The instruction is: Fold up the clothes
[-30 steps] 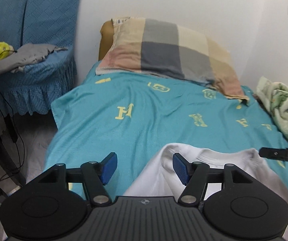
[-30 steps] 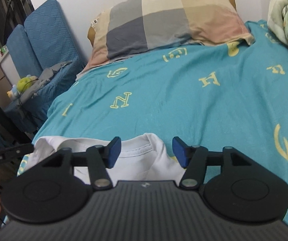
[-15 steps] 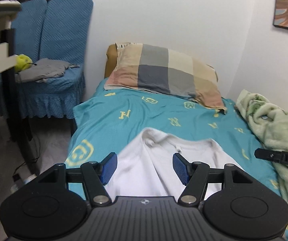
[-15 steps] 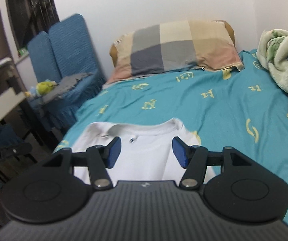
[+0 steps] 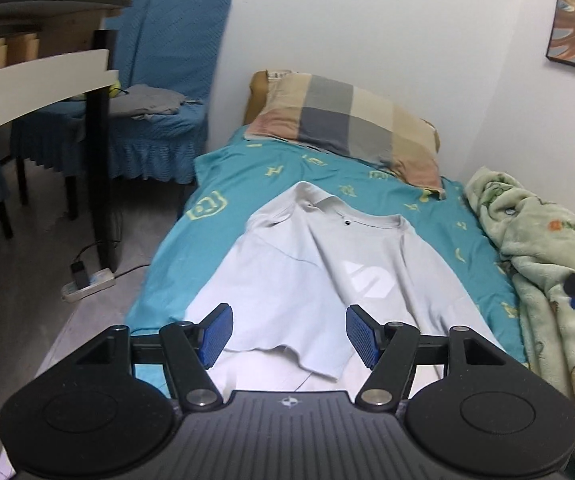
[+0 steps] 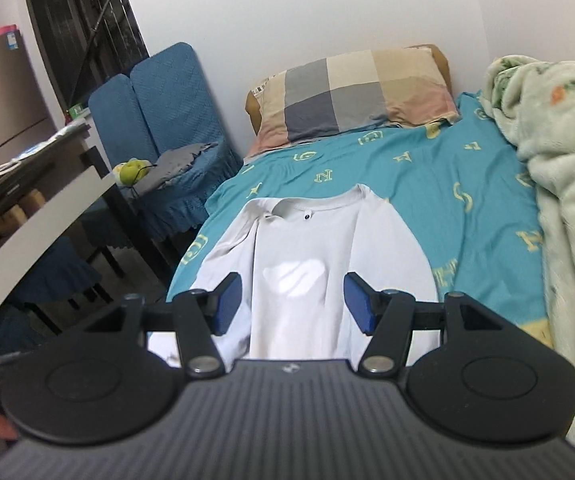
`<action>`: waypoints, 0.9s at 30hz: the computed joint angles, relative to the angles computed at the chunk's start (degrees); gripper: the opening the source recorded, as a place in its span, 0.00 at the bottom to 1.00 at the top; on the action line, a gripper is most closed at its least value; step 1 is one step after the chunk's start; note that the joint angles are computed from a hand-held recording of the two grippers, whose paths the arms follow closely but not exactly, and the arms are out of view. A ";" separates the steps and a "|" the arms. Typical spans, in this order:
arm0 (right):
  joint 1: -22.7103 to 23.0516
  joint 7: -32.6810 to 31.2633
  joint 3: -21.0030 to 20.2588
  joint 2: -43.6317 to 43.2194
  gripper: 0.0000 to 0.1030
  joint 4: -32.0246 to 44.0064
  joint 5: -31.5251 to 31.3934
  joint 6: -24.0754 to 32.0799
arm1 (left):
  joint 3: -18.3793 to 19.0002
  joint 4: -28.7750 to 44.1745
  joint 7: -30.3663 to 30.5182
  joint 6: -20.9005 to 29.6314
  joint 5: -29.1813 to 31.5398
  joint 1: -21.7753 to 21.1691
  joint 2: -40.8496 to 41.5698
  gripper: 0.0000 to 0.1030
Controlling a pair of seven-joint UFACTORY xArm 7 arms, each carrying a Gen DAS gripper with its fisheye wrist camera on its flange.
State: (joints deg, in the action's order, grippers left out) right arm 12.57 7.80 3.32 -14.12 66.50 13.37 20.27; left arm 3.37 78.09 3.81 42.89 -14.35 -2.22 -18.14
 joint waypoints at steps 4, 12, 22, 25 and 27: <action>-0.72 1.67 0.90 -5.21 0.58 -6.03 -2.09 -0.90 | -0.53 -3.77 -0.62 -1.58 1.14 0.21 -3.07 0.65; -0.90 3.32 0.71 -5.45 0.58 -9.10 -4.31 -2.44 | -1.63 -5.75 -3.72 -0.02 3.95 0.42 -3.72 0.65; 0.86 0.76 0.02 -3.87 0.58 -8.38 -2.84 -3.36 | -0.20 -3.05 -10.65 1.90 1.01 1.39 0.82 0.67; 0.63 0.97 0.11 -3.71 0.58 -8.19 -2.95 -2.57 | -0.06 -1.71 -12.19 2.16 0.30 1.80 3.06 0.67; 0.30 1.77 0.04 -3.45 0.58 -7.82 -2.68 -1.30 | 0.15 -0.57 -12.91 2.13 -0.76 1.99 4.94 0.67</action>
State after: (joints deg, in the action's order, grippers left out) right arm 12.87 9.57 3.37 -17.56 58.69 10.70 18.97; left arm 3.52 77.51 -9.10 45.02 -15.11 -0.23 -13.20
